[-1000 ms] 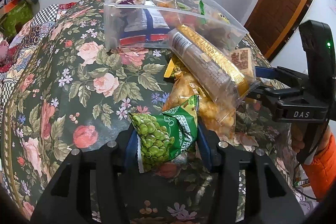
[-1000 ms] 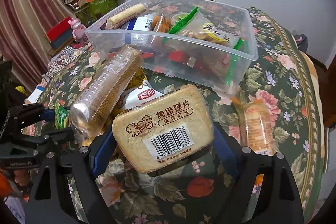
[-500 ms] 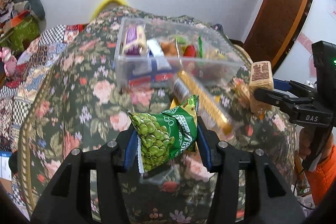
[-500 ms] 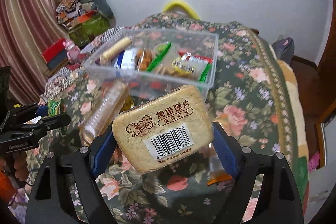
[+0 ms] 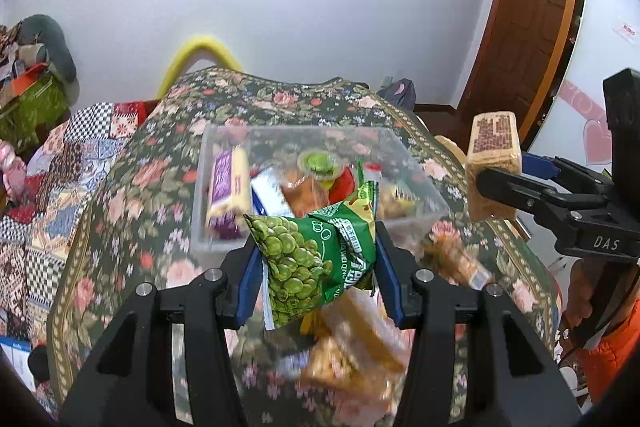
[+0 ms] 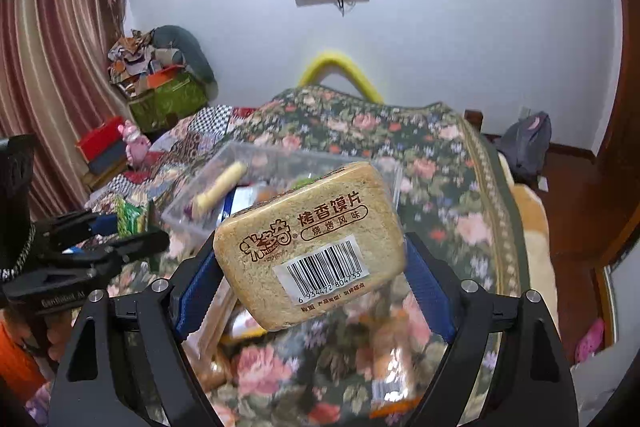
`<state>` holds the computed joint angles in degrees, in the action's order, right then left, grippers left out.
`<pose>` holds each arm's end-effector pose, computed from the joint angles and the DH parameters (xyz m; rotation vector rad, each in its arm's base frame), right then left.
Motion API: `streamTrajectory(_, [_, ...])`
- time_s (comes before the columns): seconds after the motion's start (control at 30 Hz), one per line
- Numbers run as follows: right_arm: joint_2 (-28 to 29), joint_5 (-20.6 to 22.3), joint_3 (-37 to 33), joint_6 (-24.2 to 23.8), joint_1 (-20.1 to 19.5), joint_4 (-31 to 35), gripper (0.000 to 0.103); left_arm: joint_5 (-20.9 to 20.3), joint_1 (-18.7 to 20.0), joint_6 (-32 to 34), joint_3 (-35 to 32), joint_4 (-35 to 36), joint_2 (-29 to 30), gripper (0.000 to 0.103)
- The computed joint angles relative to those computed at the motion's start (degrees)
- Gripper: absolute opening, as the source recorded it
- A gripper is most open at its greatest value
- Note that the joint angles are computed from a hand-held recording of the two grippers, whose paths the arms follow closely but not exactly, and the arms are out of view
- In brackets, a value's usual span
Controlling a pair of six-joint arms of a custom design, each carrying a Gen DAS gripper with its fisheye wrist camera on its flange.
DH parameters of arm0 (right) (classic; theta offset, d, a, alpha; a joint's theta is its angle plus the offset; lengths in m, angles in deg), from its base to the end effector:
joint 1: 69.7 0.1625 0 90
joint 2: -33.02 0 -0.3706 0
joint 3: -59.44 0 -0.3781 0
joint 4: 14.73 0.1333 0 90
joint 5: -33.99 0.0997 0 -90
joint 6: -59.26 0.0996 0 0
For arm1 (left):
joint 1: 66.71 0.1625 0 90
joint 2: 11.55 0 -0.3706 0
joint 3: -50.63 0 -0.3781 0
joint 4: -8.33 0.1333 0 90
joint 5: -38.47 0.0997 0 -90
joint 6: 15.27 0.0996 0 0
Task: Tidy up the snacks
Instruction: 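Carry pea bag and biscuit pack over the clear box and open both tools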
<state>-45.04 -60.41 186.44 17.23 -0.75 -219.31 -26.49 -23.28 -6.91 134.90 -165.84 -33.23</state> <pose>-0.0467 -0.4713 0.2898 0.3497 -2.1901 1.1742 -0.3473 -0.5704 -0.0835 1.1728 2.5104 -0.6997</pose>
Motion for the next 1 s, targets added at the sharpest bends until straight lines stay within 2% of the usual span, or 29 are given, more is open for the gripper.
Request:
streamTrajectory(0.47, [6.6, -3.4, -11.6, 2.8, 1.8, 4.1, 0.084, 0.2, 2.3, 1.9, -20.6, 9.9, 11.0, 0.05])
streamTrajectory(0.6, [8.6, -4.2, -14.7, 3.9, 1.7, 6.7, 0.084, 2.2, 3.2, 2.1, -27.9, 13.7, 15.2, 0.05])
streamTrajectory(0.9, [12.1, -5.3, -20.4, 6.5, 1.1, 14.5, 0.084, 2.7, 5.0, 0.9, -41.8, 22.6, 22.6, 0.05])
streamTrajectory(1.0, [12.7, -5.4, -21.4, 7.4, 0.9, 16.5, 0.084, 2.8, 5.3, 0.1, -44.4, 24.3, 24.0, 0.051])
